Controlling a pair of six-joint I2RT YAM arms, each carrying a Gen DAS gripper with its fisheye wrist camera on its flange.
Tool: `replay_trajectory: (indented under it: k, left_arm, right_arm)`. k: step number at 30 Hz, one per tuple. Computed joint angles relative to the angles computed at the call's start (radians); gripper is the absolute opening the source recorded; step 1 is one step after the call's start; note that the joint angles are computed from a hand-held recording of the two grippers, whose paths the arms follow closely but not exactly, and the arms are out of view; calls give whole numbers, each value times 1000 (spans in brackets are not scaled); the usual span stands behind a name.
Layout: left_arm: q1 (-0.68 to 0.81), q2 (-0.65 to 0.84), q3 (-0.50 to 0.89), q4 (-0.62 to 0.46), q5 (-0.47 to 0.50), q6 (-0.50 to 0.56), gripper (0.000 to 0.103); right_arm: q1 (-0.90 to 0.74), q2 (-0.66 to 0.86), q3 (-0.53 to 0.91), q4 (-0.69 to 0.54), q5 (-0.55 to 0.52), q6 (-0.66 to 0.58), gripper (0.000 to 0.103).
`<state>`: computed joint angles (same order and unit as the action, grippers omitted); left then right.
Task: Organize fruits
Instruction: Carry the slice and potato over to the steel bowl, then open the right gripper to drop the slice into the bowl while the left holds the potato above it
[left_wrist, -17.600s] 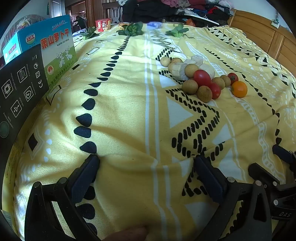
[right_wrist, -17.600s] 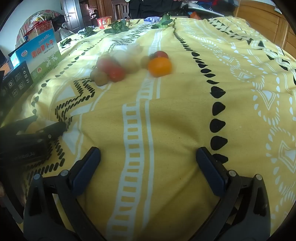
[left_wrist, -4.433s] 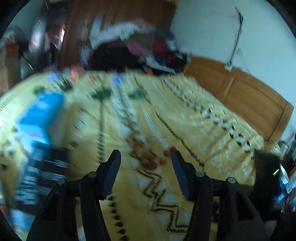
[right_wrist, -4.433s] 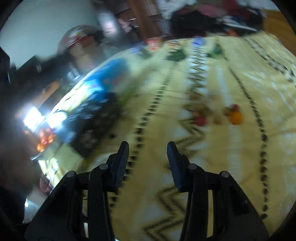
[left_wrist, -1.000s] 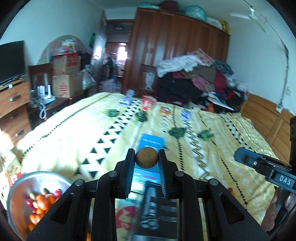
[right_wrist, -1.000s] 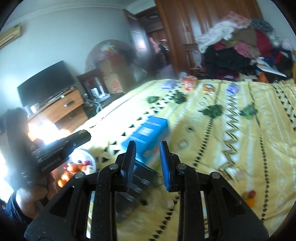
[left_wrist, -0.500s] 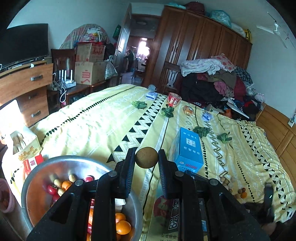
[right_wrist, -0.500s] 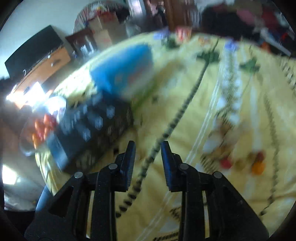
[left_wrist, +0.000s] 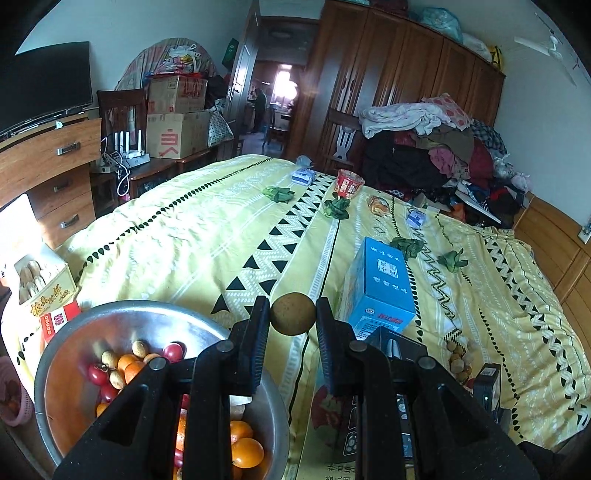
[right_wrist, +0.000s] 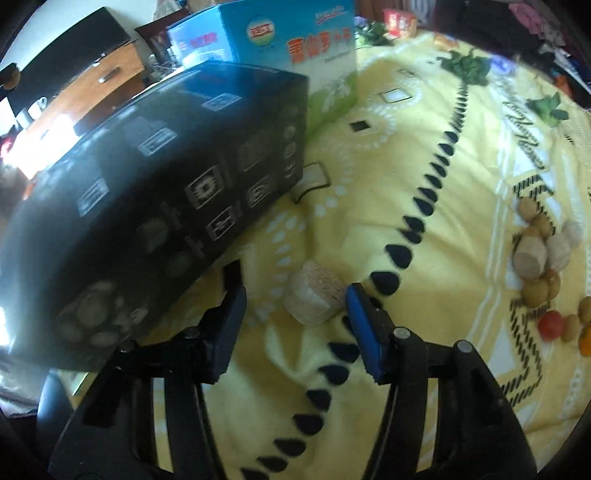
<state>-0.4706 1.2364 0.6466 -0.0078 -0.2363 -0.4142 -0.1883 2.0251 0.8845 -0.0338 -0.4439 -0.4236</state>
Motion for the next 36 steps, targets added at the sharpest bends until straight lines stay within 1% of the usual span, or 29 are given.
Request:
replay_trajectory:
  k: [3,4,5,6,7,8,11,14,15,16,18,21,22,24,25,27,29,32,36]
  left_arm:
    - [2,2,-5,1,0,-6,25]
    - [1,1,-6,-1,-2,-6,25]
    - [0,1,-6,-2,-3,-5,25]
    - [3,0,-4,-5,0,-3,25]
    - [5,-2,-7,-3,4,0,25]
    - [7,-5,-17,3,4,5,25]
    - [19,-17,-40,5,1,19,25]
    - [46,-53,-79,0,-1,20,25]
    - [62,-63,-92,1,7,19,25]
    - [74,-71,-101,-3,9,19,25]
    - [101,-87,-119,-10,10,23,25]
    - [129,-109,-136,-32,0,32,25]
    - [138,-118,-142,-43,-8,36,25]
    - [164,-132,-152,-60,-10,46,25]
    - [173,-134,-156,-69,-17,49,25]
    - [191,-127,-166,-84,-34,59,25]
    - [215,-100,-170,-90,-35,65,25]
    - [251,-56,-181,-84,-35,74,25]
    - [286,11,-196,-47,-23,83,25]
  right_arm:
    - [2,33,19,-3,19,11,58]
    - [-6,45,29,-10,14,14,54]
    - [-17,52,32,-7,14,23,42]
    - [-26,50,30,-5,22,29,34]
    - [-36,47,32,-11,14,31,30]
    - [-48,33,25,-15,3,31,29]
    - [-75,-86,-25,-9,-21,39,29]
    - [-93,-280,-67,-17,-55,108,29]
    - [-87,-365,-70,-30,-79,143,29]
    - [-74,-419,-67,-42,-95,165,29]
    - [-3,-514,-30,-92,-136,199,29]
    - [153,-548,56,-189,-179,225,29]
    - [204,-550,69,-207,-185,233,29]
    - [322,-488,143,-258,-189,254,29]
    - [358,-473,150,-265,-190,261,29]
    - [463,-412,194,-284,-157,280,29]
    - [539,-368,211,-276,-120,295,29]
    - [599,-269,270,-295,-100,308,29]
    - [623,-192,312,-315,-72,303,29]
